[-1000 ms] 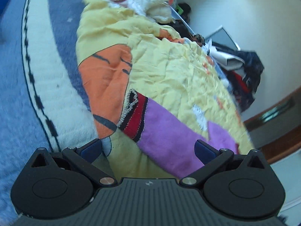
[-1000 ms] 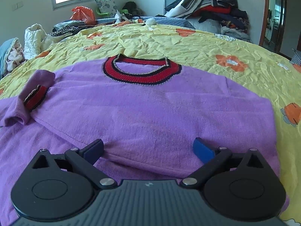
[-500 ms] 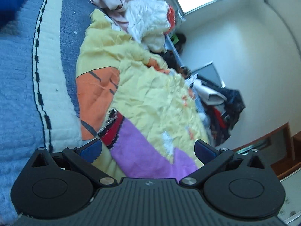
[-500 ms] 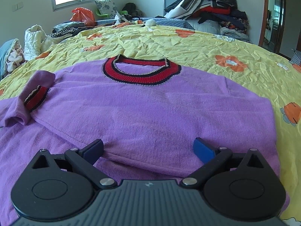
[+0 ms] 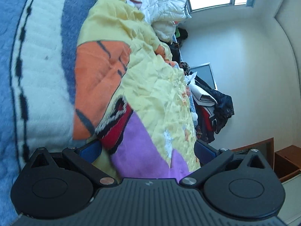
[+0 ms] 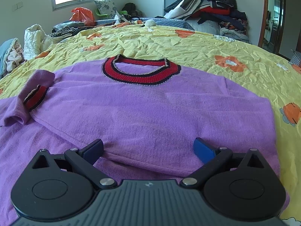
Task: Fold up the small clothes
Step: 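Reach the left gripper to the other sleeve's striped cuff and close on it, then lift the cuff with the left gripper and carry the sleeve toward the collar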
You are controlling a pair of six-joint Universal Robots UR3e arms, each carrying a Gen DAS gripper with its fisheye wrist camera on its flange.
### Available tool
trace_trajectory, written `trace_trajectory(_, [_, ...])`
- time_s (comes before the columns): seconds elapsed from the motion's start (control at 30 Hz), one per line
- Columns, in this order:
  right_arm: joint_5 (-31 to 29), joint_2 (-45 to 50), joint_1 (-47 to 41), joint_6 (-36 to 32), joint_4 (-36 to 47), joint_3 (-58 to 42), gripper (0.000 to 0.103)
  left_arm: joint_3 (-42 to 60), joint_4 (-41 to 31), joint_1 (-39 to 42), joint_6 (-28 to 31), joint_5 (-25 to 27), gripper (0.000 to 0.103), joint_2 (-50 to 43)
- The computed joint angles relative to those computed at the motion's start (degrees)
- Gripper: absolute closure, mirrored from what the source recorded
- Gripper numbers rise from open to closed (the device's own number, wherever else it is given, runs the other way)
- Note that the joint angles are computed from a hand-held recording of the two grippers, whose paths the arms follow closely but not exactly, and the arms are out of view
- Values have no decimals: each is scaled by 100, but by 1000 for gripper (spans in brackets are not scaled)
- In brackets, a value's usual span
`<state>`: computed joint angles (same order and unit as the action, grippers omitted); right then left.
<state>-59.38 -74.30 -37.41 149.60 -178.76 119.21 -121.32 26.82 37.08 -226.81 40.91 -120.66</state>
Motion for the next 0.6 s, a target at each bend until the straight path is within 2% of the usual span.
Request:
trace_trajectory(0.1, [1,20,1,-1,-33,-3,0,235,220,-42,-259,123,4,-117])
trace_trajectory(0.17, [0,21,1,-3,-37,1,0,524,-73,-111,-258,158,20,-173])
trace_trajectory(0.23, [6,22,-3,-5,-38,1,0,809,-687,-182,-9,90,72,-177])
trace_trajectory(0.3, [8,22,-5,-14,-32,0,0,997,-1282,-281,330,183,93,-106])
trace_trajectory(0.33, [12,20,-9,-18,-36,5,0,1005,-1386,-297,403,217,96,-91])
trace_trajectory(0.43, [13,20,-9,-19,-32,4,0,883,-1204,-196,421,154,98,-142])
trace_trajectory(0.6, [15,20,-13,-23,-10,-8,0,614,-1290,24,912,226,99,201])
